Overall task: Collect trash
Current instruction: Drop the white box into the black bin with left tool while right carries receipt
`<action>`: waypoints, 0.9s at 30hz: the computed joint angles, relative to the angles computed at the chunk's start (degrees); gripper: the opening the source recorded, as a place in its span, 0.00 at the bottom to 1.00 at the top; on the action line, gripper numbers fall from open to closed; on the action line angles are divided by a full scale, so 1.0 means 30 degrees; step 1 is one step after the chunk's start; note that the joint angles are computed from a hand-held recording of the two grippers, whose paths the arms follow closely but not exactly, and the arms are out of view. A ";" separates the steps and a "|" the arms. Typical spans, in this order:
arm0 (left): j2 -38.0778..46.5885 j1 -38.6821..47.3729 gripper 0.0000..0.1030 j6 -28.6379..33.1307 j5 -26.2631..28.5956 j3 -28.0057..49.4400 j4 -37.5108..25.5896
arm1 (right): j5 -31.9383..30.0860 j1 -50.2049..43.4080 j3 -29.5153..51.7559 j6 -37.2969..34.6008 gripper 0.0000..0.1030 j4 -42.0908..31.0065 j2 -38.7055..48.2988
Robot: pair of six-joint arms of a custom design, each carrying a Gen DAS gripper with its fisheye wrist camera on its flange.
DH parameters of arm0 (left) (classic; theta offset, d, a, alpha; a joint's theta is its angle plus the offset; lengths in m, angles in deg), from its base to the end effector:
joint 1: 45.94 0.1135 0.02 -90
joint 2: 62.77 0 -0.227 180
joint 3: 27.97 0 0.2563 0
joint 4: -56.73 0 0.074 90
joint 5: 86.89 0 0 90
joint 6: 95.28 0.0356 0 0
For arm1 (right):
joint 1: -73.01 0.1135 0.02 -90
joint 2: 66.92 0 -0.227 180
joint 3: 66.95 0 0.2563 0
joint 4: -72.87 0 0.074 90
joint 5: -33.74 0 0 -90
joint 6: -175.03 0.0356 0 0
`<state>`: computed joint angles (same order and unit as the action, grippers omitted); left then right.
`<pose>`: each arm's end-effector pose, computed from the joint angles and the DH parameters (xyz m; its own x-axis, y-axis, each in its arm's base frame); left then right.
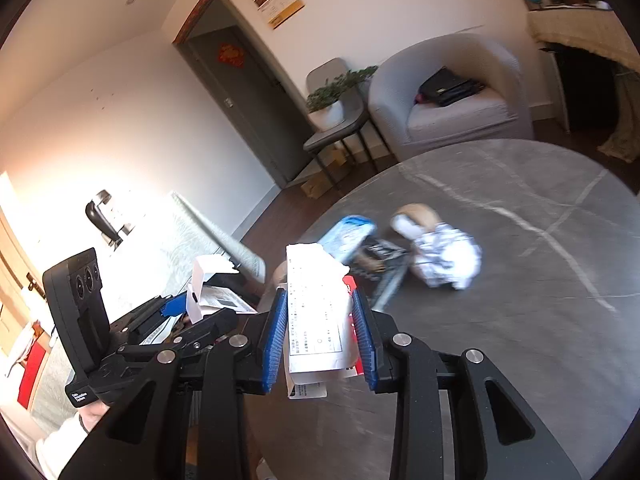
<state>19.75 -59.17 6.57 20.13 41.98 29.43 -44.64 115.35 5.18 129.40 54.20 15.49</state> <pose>0.3126 -0.0842 0.2135 -0.5209 0.3242 -0.7897 0.5563 0.8305 -0.0260 0.2543 0.2220 0.2401 -0.6260 0.3563 -0.6937 -0.1283 0.8304 0.5422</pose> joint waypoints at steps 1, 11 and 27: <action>-0.0011 0.0607 0.75 0.0149 0.0273 -0.0034 -0.0114 | -0.0082 0.0132 0.0770 -0.0140 0.32 0.0038 0.0795; 0.1494 0.5683 0.75 0.0647 0.2757 -0.0405 -0.0245 | 0.0184 0.1719 0.7643 -0.1831 0.32 -0.1617 0.6857; 0.8191 1.0233 0.76 0.3496 0.2849 0.2856 -0.2962 | -0.0302 0.3138 2.0479 -0.3169 0.32 -0.5655 1.6425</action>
<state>44.32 -28.47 17.06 28.68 50.55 20.55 -45.55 124.77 66.62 119.89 37.23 64.77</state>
